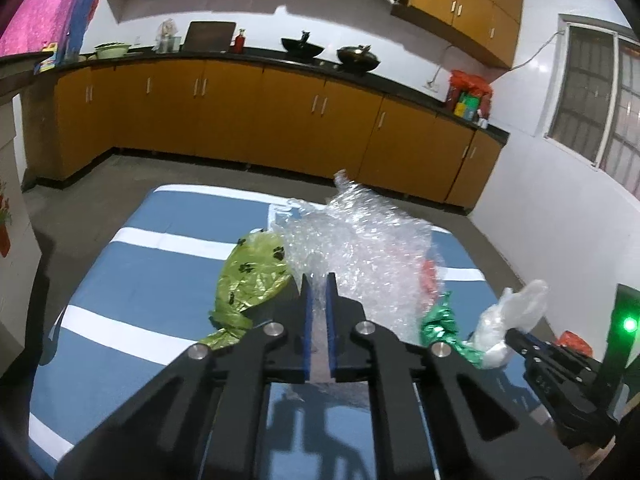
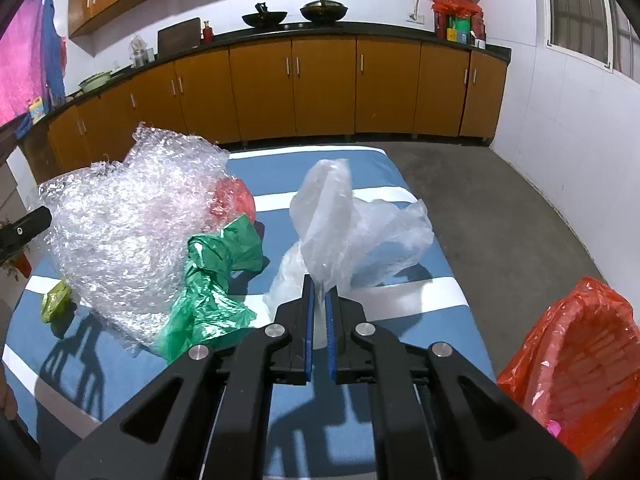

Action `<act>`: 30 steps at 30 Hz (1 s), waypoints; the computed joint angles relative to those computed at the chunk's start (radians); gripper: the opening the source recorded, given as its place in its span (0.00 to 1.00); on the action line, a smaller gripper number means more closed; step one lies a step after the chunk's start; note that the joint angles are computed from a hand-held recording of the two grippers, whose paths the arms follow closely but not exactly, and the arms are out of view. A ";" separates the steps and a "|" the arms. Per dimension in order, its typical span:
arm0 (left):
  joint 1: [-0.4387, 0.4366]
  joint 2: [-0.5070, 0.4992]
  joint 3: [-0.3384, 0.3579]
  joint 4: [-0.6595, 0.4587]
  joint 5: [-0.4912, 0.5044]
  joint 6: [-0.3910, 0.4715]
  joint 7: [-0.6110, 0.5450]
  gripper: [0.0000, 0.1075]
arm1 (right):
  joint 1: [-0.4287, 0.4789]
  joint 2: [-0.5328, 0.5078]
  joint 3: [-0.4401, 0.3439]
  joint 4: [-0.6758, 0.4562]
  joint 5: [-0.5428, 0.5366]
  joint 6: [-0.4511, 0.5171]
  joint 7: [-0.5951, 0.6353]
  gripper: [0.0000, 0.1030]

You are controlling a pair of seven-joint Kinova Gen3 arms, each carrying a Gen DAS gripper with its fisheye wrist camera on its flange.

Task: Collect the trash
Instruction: 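Grasp bubble wrap with the left tool while the right tool grasps a clear bag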

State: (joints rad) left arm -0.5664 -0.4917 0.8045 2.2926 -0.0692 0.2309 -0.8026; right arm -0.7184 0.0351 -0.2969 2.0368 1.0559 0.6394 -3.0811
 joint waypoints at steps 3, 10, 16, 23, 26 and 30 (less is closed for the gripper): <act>0.076 -0.020 -0.070 0.010 0.005 -0.011 -0.018 0.06 | 0.003 -0.020 -0.002 0.000 -0.009 -0.004 0.020 0.04; 0.178 -0.110 -0.162 -0.007 0.026 0.046 -0.040 0.06 | 0.026 -0.076 -0.035 0.016 -0.030 -0.003 0.038 0.02; 0.217 -0.190 -0.187 -0.035 0.038 0.120 -0.047 0.06 | 0.055 -0.125 -0.074 0.037 -0.062 -0.006 0.060 0.01; 0.214 -0.267 -0.180 -0.077 0.046 0.209 -0.049 0.06 | 0.118 -0.211 -0.118 0.074 -0.102 -0.034 0.065 0.01; 0.210 -0.290 -0.173 -0.087 0.053 0.236 -0.048 0.06 | 0.150 -0.224 -0.113 0.079 -0.152 -0.072 0.120 0.01; 0.195 -0.320 -0.165 -0.091 0.063 0.261 -0.042 0.06 | 0.189 -0.202 -0.107 0.076 -0.210 -0.116 0.160 0.07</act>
State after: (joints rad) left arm -0.3718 -0.8113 0.6398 2.2020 -0.0061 0.4920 -0.8443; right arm -0.5294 -0.1671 -0.4036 2.1129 0.8458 0.5237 -2.9210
